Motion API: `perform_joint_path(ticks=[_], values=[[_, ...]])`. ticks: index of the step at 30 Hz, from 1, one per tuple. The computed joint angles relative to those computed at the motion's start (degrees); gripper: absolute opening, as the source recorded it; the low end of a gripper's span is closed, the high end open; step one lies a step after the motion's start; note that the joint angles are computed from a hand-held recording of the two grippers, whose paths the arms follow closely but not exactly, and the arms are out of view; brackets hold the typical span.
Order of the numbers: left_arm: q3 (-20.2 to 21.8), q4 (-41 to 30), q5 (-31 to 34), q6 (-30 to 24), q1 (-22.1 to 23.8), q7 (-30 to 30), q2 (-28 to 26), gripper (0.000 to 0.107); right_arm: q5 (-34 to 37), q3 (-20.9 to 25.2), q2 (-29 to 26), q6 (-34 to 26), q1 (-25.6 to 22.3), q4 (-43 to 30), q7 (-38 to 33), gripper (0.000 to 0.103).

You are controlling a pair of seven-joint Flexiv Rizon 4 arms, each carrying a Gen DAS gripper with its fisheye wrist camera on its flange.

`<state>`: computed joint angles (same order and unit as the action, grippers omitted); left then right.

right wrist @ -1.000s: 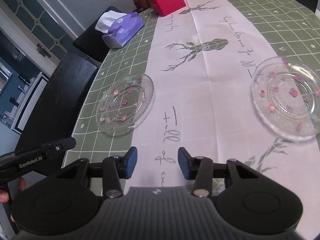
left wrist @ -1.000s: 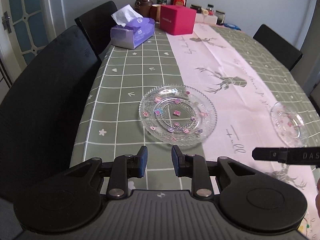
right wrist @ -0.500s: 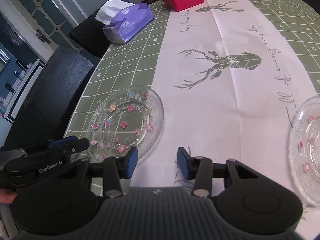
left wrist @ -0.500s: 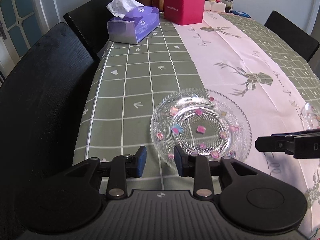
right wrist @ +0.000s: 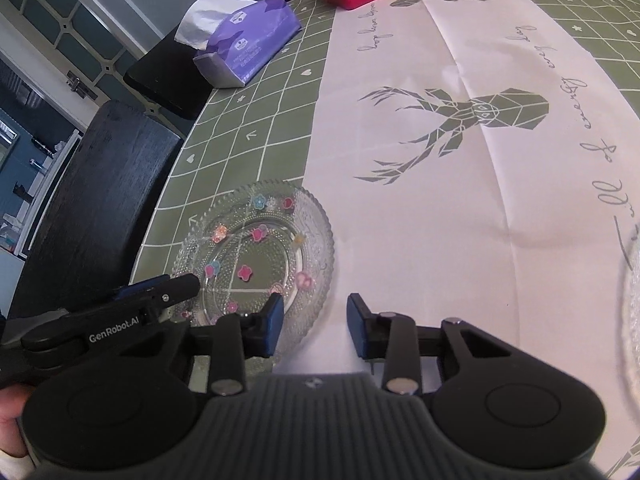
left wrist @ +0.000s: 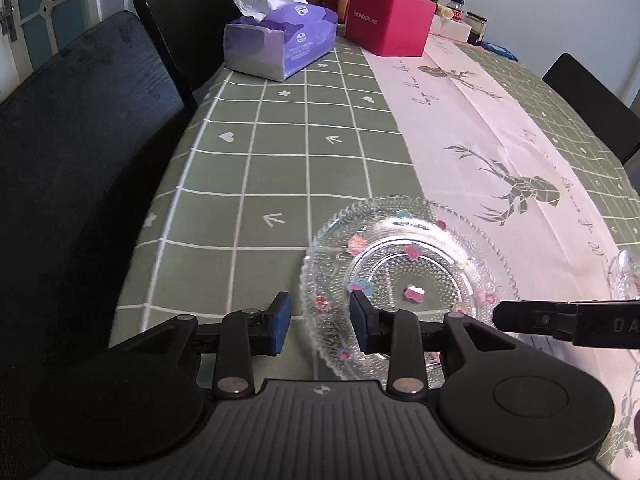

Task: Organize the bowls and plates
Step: 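Close the left tool on the glass plate rim while the right tool grips it too, then lift and carry the glass plate toward the painted plate with both tools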

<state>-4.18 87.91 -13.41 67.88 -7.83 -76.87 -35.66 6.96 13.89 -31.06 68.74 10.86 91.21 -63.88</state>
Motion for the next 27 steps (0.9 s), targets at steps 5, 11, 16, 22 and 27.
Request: perform_joint_path(ticks=[5,11,16,22,27], values=[[-0.14,-0.10,-0.42,0.93,-0.23,-0.89,-0.47,0.035,1.29,0.52,-0.91,0.77,-0.40,-0.74,-0.05,0.016],[0.72,0.32,0.12,1.01,-0.54,-2.41,0.16,0.020,1.26,0.42,-0.80,1.72,-0.44,-0.13,0.47,0.009],[0.15,1.73,0.58,1.23,-0.26,-1.93,1.31,0.015,-0.01,-0.63,0.01,2.35,0.22,1.26,2.08,0.009],[-1.09,5.16,-0.82,3.00,0.21,-0.86,3.22,0.013,0.11,-0.08,1.38,2.51,-0.57,3.01,2.14,0.009],[-1.78,8.59,-1.58,4.64,0.17,-0.04,5.51,0.013,0.42,0.04,3.16,2.63,-0.89,4.97,2.10,0.009]])
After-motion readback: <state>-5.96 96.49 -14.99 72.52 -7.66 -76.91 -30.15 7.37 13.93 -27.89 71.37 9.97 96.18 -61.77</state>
